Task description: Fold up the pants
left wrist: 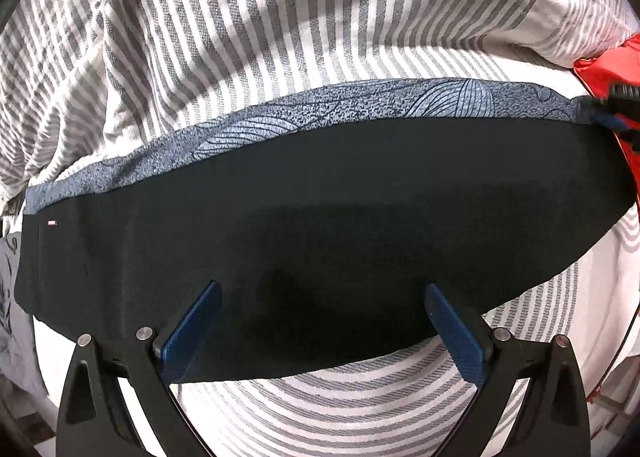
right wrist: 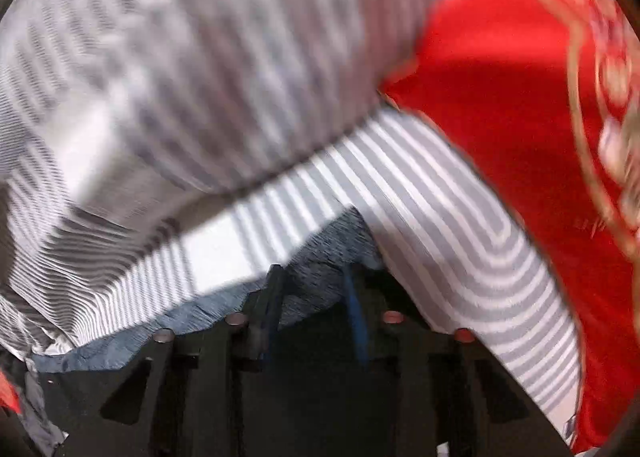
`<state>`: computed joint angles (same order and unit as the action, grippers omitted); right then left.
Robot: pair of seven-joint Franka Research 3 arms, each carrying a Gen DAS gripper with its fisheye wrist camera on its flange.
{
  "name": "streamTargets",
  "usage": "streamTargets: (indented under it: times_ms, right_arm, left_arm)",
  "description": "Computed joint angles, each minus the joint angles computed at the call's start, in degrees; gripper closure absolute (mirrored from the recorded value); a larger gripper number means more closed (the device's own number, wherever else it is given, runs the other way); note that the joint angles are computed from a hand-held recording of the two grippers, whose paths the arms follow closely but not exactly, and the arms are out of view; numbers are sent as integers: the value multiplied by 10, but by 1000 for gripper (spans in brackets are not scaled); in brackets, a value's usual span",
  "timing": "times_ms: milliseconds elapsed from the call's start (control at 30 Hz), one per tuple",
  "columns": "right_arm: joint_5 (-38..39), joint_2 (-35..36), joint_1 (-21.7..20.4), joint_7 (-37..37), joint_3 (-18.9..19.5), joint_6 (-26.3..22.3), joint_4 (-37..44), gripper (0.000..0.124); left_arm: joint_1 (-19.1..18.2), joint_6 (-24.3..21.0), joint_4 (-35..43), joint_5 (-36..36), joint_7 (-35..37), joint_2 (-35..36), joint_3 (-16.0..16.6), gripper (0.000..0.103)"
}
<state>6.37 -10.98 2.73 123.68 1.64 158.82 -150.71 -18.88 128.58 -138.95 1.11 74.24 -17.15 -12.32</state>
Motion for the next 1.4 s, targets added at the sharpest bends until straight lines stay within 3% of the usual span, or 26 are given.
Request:
streamTargets:
  times_ms: [33,167,333,400,433,500,600,667,867,1033,1400]
  right_arm:
    - [20,-12,4,-12,-9,15,-19,121]
    - [68,-58,8,-69,-27,-7,-52,122]
    - [58,-156,-11,-38,1,-62,-89,110]
    - [50,-190,-11,-34,15,-75,-103,103]
    - [37,-200,-13,-29,28,-85,-106,93]
    - [20,-191,-14,-28,38,-93,-104,76]
    - [30,-155,5,-34,31,-82,-107,74]
    - [6,-146,0,-17,53,-51,-111,66]
    - [36,-131,33,-54,18,-42,-103,48]
    - [56,-138,36,-61,20,-38,-110,46]
    - [60,-129,36,-72,20,-35,-107,46]
  left_arm:
    - [0,0,1,0,-1,1,-1,1]
    - [-2,0,13,10,-2,13,-6,1]
    - [-2,9,31,17,-10,24,-10,1]
    - [-2,14,40,20,-13,32,-12,1]
    - [-2,16,43,22,-15,37,-13,1]
    - [-3,22,48,27,-21,49,-16,1]
    - [-1,33,45,41,-40,64,-22,1]
    - [-1,35,41,30,-47,73,-19,1]
    - [0,64,20,-17,-24,71,-6,1]
    - [4,83,12,-28,4,73,-2,0]
    - [8,78,18,-25,1,79,-6,0]
